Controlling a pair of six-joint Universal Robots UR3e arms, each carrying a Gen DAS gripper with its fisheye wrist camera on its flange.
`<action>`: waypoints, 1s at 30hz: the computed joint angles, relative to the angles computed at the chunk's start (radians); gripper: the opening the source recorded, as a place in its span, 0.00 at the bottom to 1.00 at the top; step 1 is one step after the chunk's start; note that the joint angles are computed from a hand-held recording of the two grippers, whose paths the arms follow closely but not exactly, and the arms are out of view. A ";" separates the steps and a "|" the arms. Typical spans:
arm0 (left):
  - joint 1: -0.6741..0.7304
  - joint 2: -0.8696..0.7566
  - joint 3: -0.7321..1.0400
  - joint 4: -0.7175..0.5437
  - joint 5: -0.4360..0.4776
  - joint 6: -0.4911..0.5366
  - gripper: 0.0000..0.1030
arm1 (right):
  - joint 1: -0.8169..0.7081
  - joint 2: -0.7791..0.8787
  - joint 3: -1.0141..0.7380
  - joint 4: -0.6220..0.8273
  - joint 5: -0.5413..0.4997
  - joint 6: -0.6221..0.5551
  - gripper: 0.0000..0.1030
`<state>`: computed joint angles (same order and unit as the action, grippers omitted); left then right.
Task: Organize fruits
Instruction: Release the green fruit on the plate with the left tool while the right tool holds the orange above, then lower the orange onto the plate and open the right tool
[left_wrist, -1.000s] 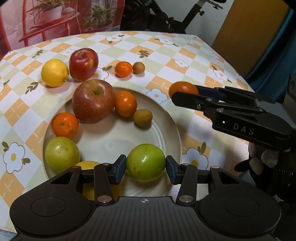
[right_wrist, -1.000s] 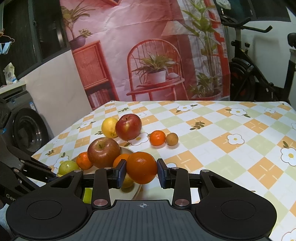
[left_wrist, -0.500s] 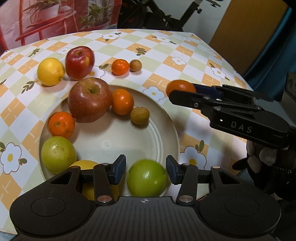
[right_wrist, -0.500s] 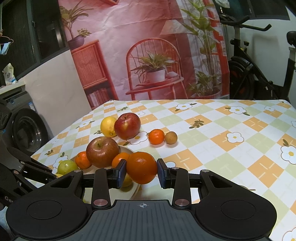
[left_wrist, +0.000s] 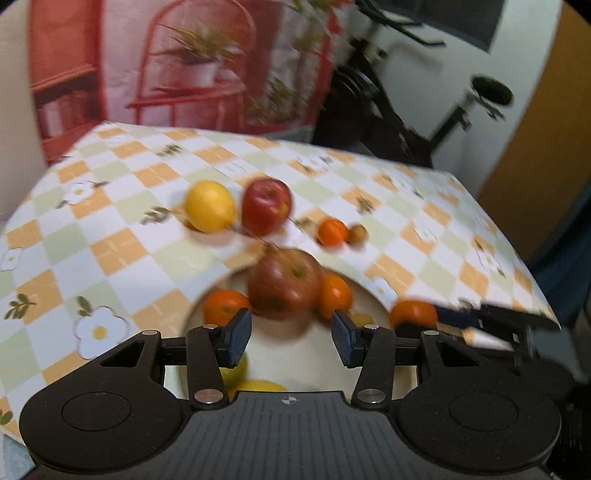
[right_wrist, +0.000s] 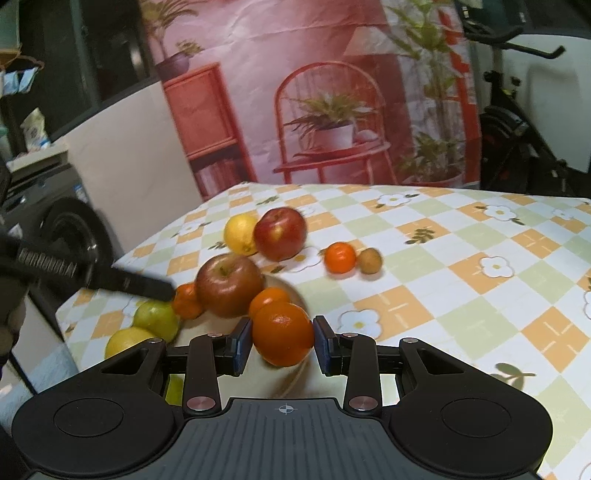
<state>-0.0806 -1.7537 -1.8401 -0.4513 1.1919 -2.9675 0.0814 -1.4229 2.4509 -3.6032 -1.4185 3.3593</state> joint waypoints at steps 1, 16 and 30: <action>0.001 0.001 -0.002 0.015 0.008 -0.015 0.49 | 0.002 0.001 -0.007 0.014 0.014 -0.009 0.31; 0.007 0.008 -0.051 0.160 0.106 -0.129 0.49 | 0.070 0.018 -0.086 0.171 0.049 -0.082 0.32; 0.006 0.009 -0.069 0.176 0.118 -0.135 0.49 | 0.075 0.017 -0.088 0.192 0.070 -0.095 0.34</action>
<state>-0.0746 -1.7452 -1.9087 -0.2748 1.3102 -3.1022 0.1562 -1.4056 2.3627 -3.4110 -1.3484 3.2640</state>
